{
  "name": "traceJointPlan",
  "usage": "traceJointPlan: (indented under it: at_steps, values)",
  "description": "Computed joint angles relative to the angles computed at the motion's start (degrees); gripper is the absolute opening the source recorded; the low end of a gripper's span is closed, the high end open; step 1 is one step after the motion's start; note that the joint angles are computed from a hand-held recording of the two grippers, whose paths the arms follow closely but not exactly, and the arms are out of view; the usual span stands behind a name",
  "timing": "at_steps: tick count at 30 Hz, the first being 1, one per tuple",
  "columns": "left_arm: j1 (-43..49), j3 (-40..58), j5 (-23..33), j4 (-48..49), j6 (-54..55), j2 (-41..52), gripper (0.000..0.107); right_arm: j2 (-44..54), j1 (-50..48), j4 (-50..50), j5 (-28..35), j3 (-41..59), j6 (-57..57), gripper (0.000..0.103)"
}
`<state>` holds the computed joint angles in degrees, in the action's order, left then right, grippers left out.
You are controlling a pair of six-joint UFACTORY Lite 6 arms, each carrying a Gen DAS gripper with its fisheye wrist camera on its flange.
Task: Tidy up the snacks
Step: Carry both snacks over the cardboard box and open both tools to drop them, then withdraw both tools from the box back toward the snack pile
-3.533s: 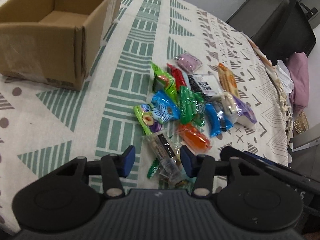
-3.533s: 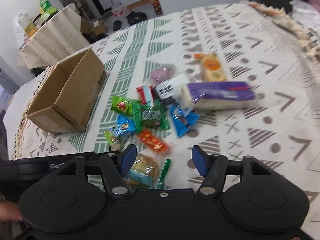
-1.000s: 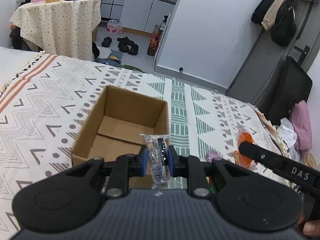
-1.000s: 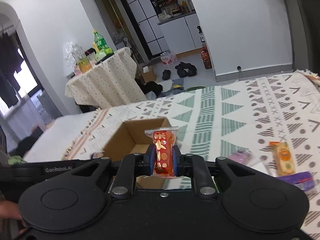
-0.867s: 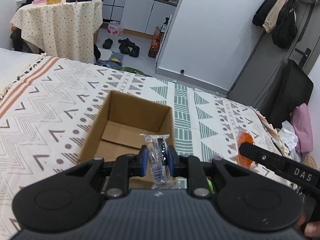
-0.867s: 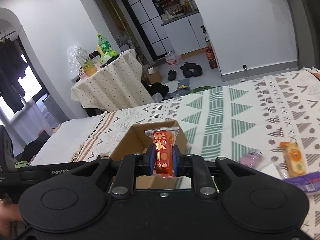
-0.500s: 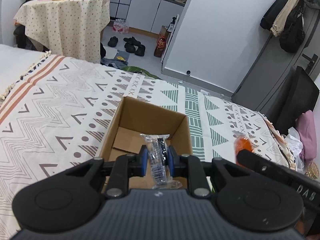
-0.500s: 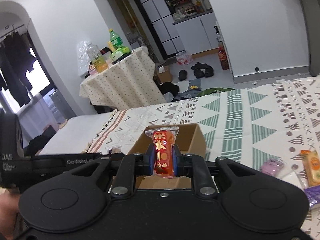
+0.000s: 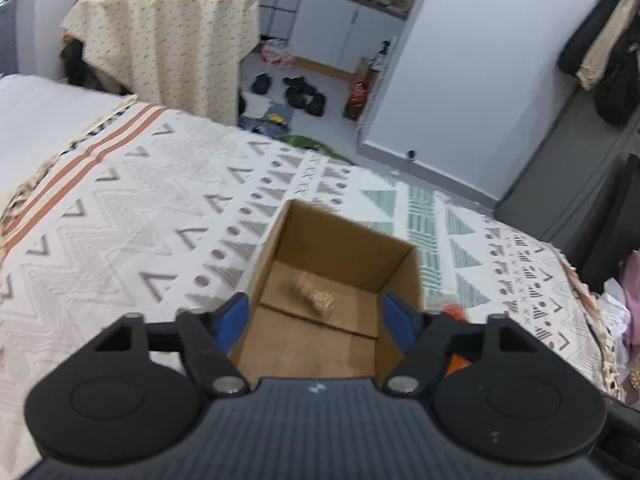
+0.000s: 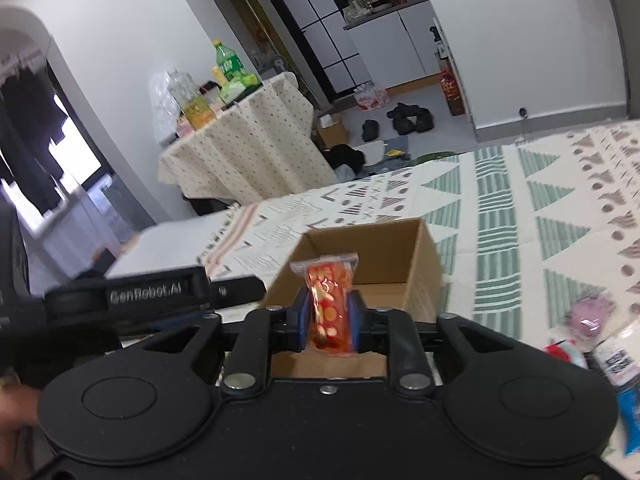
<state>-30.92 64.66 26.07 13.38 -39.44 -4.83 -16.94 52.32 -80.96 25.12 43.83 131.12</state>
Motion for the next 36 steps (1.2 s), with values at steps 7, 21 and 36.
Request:
traceJointPlan:
  at_steps: [7, 21, 36]
  values:
    - [-0.7, -0.6, 5.1, 4.5, -9.7, -1.0, 0.083, -4.4, 5.3, 8.8, 9.7, -0.8, -8.1, 0.085]
    - [-8.2, -3.3, 8.3, 11.0, -18.5, -5.8, 0.103, -6.2, 17.5, 21.2, 36.1, 1.9, -19.0, 0.103]
    - [-22.1, -0.9, 16.5, 18.4, -29.8, -6.7, 0.103, -19.3, 29.0, 25.0, 53.6, -1.4, -20.5, 0.103]
